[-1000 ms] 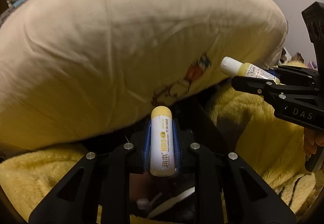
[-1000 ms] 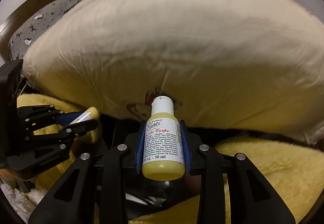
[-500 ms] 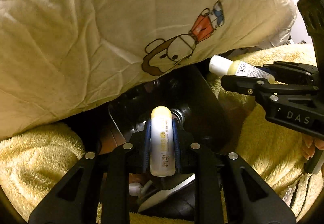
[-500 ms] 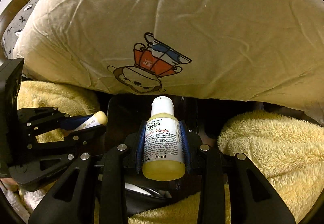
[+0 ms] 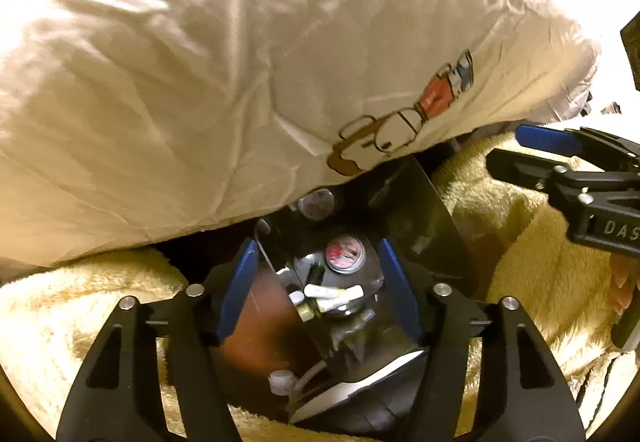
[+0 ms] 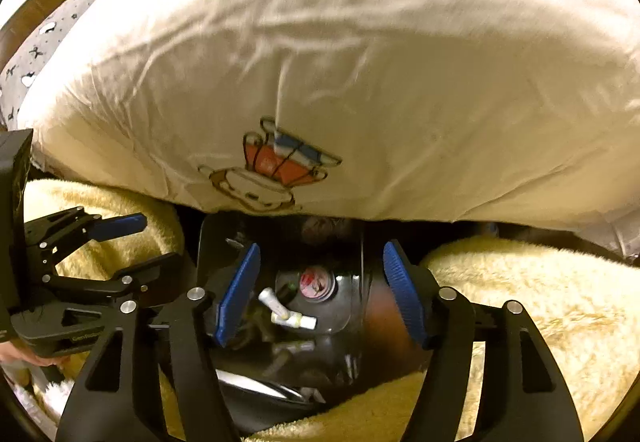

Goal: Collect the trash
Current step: 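Lower both tools into the bin and open to release the tube and bottle, then move right tool to the white tape roll and grasp it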

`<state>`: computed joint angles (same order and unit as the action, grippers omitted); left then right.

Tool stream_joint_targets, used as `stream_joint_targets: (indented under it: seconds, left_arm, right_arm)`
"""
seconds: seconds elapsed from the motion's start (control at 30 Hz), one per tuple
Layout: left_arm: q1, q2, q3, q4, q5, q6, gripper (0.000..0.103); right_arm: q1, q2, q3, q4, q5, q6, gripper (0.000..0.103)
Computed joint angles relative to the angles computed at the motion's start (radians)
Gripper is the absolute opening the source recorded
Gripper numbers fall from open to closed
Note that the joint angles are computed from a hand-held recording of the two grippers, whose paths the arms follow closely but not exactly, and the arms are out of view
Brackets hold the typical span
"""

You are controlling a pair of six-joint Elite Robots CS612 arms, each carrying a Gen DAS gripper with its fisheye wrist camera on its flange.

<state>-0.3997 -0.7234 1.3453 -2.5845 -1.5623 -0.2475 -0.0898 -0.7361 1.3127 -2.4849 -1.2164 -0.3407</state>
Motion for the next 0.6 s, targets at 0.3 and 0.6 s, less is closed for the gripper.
stream_joint_targets:
  seconds: [0.3, 0.6]
  left_arm:
    - [0.007, -0.05, 0.036, -0.104, 0.096, 0.002, 0.067]
    - [0.025, -0.059, -0.015, -0.233, 0.193, 0.046, 0.068]
  right_arm:
    - [-0.011, -0.027, 0.002, -0.143, 0.01, 0.025, 0.066]
    - [-0.004, 0.009, -0.101, -0.295, 0.009, 0.057, 0.066]
